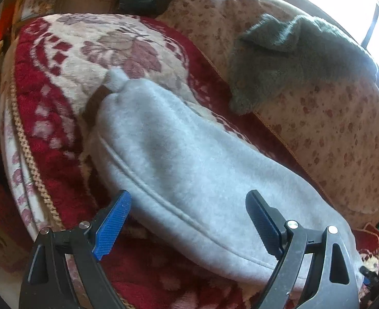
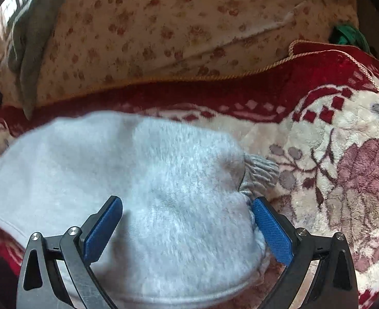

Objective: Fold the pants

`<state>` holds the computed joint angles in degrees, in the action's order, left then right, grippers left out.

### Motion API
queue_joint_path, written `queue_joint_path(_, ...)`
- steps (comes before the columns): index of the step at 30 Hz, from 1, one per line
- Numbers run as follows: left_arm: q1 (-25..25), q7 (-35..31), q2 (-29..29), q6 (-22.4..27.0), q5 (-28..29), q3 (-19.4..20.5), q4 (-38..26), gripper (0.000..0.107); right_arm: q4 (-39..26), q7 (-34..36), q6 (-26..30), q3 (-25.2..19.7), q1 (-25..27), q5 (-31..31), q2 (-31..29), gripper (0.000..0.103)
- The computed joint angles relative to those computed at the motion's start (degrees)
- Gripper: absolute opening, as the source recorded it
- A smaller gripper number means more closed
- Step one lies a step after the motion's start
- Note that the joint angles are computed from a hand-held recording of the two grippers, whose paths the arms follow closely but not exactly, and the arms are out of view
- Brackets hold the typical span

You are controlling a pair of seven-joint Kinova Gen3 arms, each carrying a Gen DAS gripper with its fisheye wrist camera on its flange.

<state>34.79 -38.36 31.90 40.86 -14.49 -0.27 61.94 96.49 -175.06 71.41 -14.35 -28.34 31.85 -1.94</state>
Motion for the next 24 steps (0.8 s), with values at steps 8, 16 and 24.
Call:
queue_joint_path(8, -3.1, 4.1, -3.7, -5.5, 1.8, -0.5, 7.7, 0.093, -11.2, 11.9, -9.9, -17.4, 14.3, 0.6, 7.3, 0.103)
queue_joint_path(16, -7.1, 1.6, -4.4, -8.4, 5.0, 1.9, 10.8, 0.094, -32.4, 30.5, -17.9, -15.7, 6.1, -2.4, 27.8, 0.103)
queue_joint_path(24, -10.6, -3.1, -1.2, -11.4, 11.6, 4.6, 9.8, 0.094, -47.7, 38.7, -12.9, -9.7, 0.1, -12.4, 36.5, 0.103)
